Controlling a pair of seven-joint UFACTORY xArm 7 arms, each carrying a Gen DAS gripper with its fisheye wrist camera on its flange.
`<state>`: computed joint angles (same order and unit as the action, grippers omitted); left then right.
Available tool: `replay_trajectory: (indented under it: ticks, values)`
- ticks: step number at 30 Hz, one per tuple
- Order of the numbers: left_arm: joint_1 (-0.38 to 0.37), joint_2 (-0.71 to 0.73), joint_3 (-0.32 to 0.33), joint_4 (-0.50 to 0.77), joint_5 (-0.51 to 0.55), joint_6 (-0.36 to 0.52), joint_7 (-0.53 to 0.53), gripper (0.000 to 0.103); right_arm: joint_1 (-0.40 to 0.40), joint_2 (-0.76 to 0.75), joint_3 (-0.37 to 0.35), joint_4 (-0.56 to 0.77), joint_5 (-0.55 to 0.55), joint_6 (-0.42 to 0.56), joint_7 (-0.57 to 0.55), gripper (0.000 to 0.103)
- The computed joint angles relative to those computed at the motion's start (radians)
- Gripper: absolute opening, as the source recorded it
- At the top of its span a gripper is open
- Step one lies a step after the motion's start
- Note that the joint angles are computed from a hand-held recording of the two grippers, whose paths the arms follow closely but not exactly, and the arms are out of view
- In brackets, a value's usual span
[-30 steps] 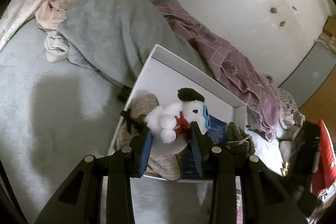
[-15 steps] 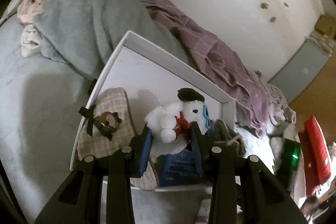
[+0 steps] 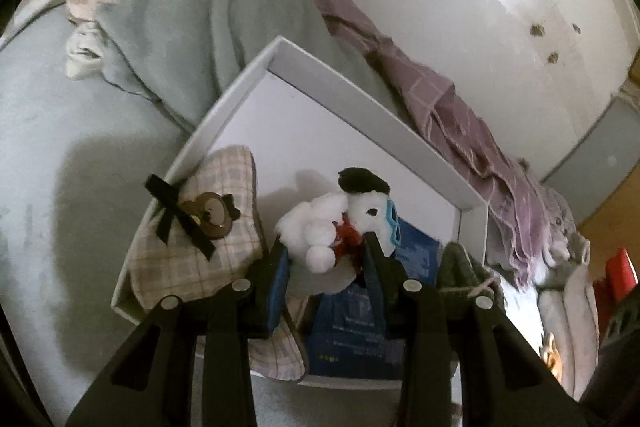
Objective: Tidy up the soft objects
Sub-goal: 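Lower the white plush toy into the tray and open the left gripper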
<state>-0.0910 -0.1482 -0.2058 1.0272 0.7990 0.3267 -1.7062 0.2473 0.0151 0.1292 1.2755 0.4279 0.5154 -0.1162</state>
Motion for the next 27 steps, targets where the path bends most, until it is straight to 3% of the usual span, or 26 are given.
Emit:
replay_trajectory:
  ticks: [5, 10, 13, 15, 19, 23, 27]
  values:
    - [0.013, -0.014, 0.003, -0.027, 0.006, -0.030, -0.050, 0.034, 0.005, 0.043, 0.023, 0.033, 0.137, 0.014, -0.107, 0.033]
    - [0.036, -0.025, 0.012, -0.065, -0.036, -0.127, -0.041, 0.034, -0.007, 0.131, 0.043, 0.110, 0.254, 0.144, -0.186, 0.033]
    - [0.055, -0.026, -0.003, -0.070, -0.064, -0.140, -0.018, 0.034, -0.015, 0.137, 0.037, 0.115, 0.242, 0.151, -0.137, 0.021]
    - [0.066, -0.026, -0.015, -0.068, -0.070, -0.138, -0.014, 0.034, -0.014, 0.140, 0.027, 0.114, 0.189, 0.140, -0.071, 0.000]
    - [0.077, -0.019, -0.028, -0.062, -0.067, -0.126, -0.006, 0.034, -0.045, 0.156, 0.036, 0.127, 0.252, 0.180, -0.076, 0.000]
    - [0.081, -0.008, -0.039, -0.041, -0.021, -0.088, -0.051, 0.034, -0.017, 0.143, 0.026, 0.114, 0.126, 0.141, 0.026, 0.000]
    - [0.067, 0.005, -0.036, -0.018, 0.045, -0.041, -0.124, 0.035, 0.030, 0.122, 0.005, 0.094, -0.128, 0.100, 0.223, 0.000]
